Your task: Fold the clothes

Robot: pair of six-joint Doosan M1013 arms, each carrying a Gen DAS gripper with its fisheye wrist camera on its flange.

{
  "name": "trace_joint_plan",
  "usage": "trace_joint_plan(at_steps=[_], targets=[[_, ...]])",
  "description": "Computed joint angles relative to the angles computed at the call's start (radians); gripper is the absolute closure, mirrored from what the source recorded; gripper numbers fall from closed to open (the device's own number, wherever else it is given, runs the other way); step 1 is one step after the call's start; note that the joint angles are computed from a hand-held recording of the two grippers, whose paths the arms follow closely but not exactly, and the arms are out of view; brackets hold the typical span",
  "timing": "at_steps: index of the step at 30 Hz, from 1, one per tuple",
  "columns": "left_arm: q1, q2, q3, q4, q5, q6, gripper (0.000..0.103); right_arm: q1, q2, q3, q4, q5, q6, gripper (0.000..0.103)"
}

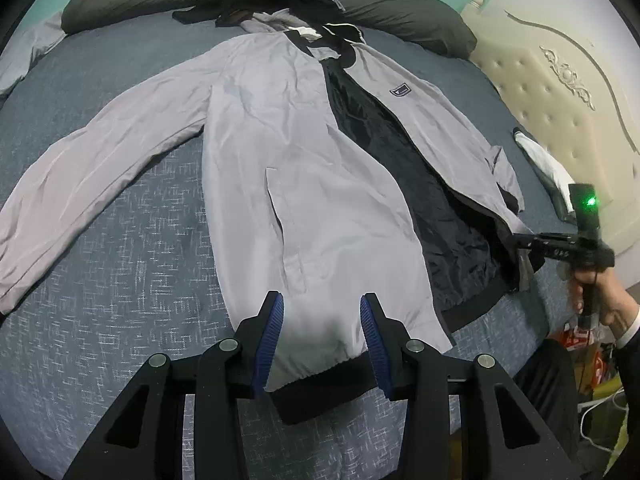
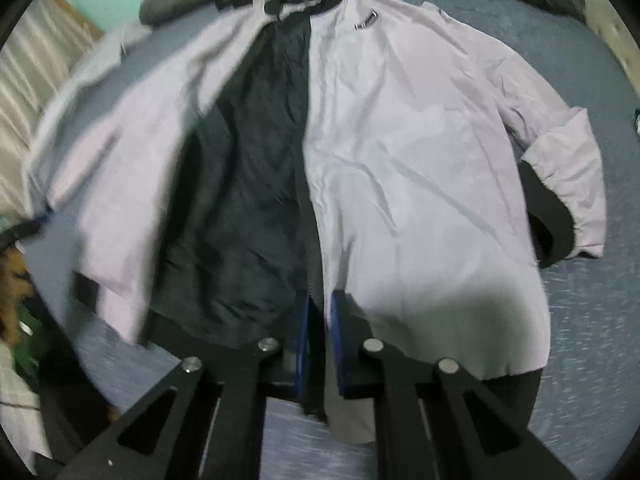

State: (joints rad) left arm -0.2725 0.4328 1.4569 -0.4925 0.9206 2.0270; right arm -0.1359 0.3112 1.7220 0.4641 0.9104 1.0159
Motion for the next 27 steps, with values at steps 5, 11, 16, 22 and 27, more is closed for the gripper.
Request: trace_joint_plan(at_steps=[5,11,16,22,27], targets=[[-0.003,-0.006,-0.001,-0.009,0.003,0.009,0.059,0.012,0.021,-0.033,0.149,0.087,-0.028,0.093],[-0.002,-0.01,-0.004,-0.014,0.003,0.009,0.059,0.061,0.057,-0.073,0.258,0.119,-0.001,0.094],[-0.001,-0.006,-0.009,-0.013,0.009,0.005,0.059,0.099,0.076,-0.085,0.259,0.098,0.053,0.094],[-0.003,-0.002,-0.012,-0.01,0.015,0.006,0.059,0.117,0.094,-0.067,0.202,0.076,0.07,0.09],[-0.009,0.004,-0.016,-0.025,0.023,0.009,0.059,0.083,0.074,-0.057,0.258,0.089,0.028,0.077]])
